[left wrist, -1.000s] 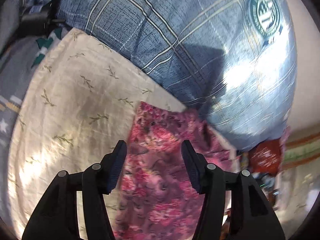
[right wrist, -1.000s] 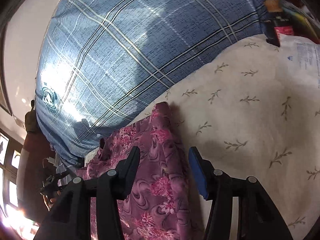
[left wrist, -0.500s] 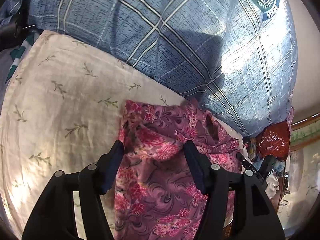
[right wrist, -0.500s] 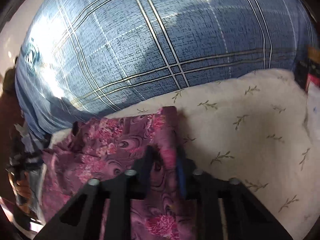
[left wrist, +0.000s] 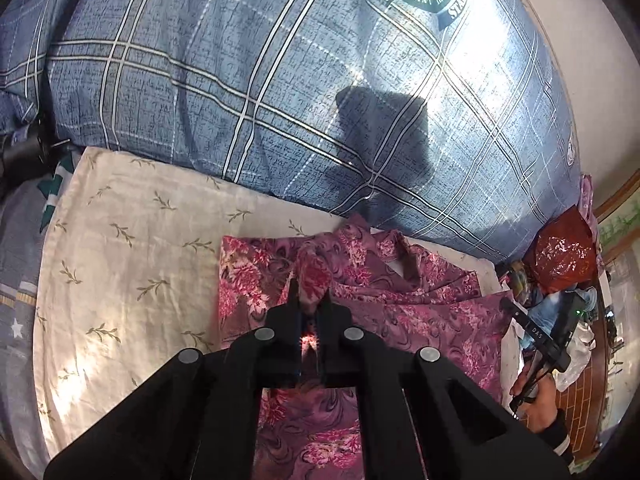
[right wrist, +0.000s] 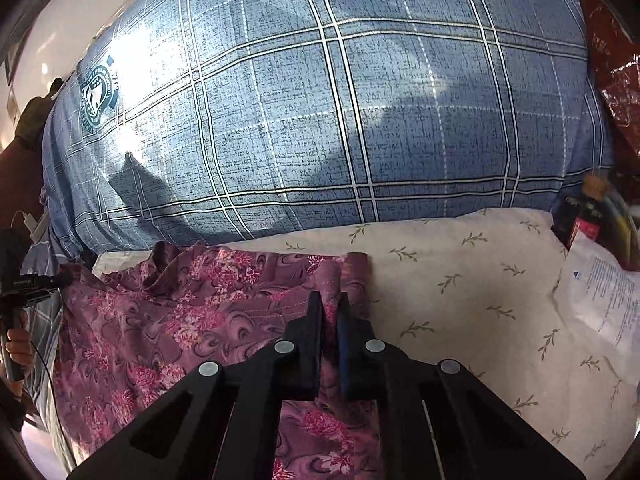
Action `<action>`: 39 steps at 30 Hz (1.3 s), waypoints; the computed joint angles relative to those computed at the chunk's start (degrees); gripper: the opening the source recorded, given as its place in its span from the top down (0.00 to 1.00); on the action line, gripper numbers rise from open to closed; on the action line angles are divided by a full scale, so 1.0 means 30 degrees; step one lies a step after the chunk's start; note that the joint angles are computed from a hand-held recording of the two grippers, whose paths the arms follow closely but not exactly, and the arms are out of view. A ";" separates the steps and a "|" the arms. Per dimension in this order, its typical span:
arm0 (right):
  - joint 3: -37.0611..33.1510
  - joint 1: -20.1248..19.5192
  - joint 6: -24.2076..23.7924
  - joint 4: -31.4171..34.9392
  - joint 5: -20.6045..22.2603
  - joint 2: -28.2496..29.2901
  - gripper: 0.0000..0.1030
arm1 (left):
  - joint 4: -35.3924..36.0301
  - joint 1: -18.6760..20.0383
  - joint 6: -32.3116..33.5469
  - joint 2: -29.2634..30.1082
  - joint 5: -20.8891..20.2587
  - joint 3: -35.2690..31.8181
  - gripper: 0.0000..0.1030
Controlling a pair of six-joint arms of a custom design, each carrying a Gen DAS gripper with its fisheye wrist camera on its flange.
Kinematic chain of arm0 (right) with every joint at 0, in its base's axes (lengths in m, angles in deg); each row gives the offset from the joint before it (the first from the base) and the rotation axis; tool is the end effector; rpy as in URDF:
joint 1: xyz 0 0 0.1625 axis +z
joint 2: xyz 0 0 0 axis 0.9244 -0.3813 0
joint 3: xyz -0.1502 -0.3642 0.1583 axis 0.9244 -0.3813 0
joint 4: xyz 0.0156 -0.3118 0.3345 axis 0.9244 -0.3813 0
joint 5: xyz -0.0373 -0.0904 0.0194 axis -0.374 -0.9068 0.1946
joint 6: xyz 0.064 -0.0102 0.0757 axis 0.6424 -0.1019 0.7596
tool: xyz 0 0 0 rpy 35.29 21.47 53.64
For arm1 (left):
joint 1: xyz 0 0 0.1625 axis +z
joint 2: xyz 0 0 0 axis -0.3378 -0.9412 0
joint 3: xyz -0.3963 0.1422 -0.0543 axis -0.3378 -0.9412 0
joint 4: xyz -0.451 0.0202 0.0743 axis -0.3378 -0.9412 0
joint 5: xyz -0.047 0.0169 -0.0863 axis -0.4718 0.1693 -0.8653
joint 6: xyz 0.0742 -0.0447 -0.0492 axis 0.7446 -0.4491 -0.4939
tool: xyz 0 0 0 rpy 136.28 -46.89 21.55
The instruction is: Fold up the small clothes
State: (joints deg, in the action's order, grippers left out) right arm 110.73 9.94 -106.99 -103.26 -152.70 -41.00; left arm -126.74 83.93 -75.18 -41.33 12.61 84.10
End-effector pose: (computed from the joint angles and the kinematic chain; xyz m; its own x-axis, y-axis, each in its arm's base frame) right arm -0.0508 -0.7513 0.3925 -0.8528 -0.0923 0.5141 -0.3868 0.7729 -0.5030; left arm -0.2149 -0.8377 0.1180 -0.9642 0.0792 -0.2531 0.1948 0.8592 -0.4732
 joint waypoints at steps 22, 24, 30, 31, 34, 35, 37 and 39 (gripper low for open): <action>-0.4217 -0.0548 0.6554 0.2085 0.0145 0.3080 0.87 | 0.1012 0.1107 -0.3765 0.2560 0.1651 -0.3652 0.90; -0.2967 -0.0420 0.5551 0.1339 0.0807 0.2073 0.87 | -0.0658 0.0807 -0.2953 0.1547 0.1791 -0.2198 0.89; 0.1315 -0.0782 0.3649 -0.0370 0.3949 -0.0643 0.73 | -0.2099 0.0035 -0.1406 0.0449 0.1585 0.0308 0.62; 0.1638 -0.0844 0.3657 -0.0289 0.3581 -0.0690 0.73 | -0.1197 -0.0018 -0.1461 0.0865 0.2038 0.0007 0.62; 0.1683 -0.1021 0.4239 0.0181 0.2073 -0.0269 0.80 | 0.2611 0.0186 -0.3053 0.2213 0.2999 -0.1631 0.64; 0.2048 -0.1048 0.4421 -0.0415 0.2278 -0.0529 0.79 | 0.2803 0.0011 -0.3108 0.2321 0.3654 -0.1749 0.64; 0.2619 -0.0855 0.4896 -0.0313 0.2240 -0.1219 0.74 | 0.2280 -0.0185 -0.3032 0.1786 0.3419 -0.1036 0.63; 0.4106 -0.0960 0.4110 -0.1134 0.3689 -0.2426 0.74 | 0.1050 -0.0278 -0.3206 0.0499 0.1998 0.0717 0.63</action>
State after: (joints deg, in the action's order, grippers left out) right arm 123.04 7.06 -94.67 -106.66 -141.63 -48.28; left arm -123.60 83.10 -84.80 -39.84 18.60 86.25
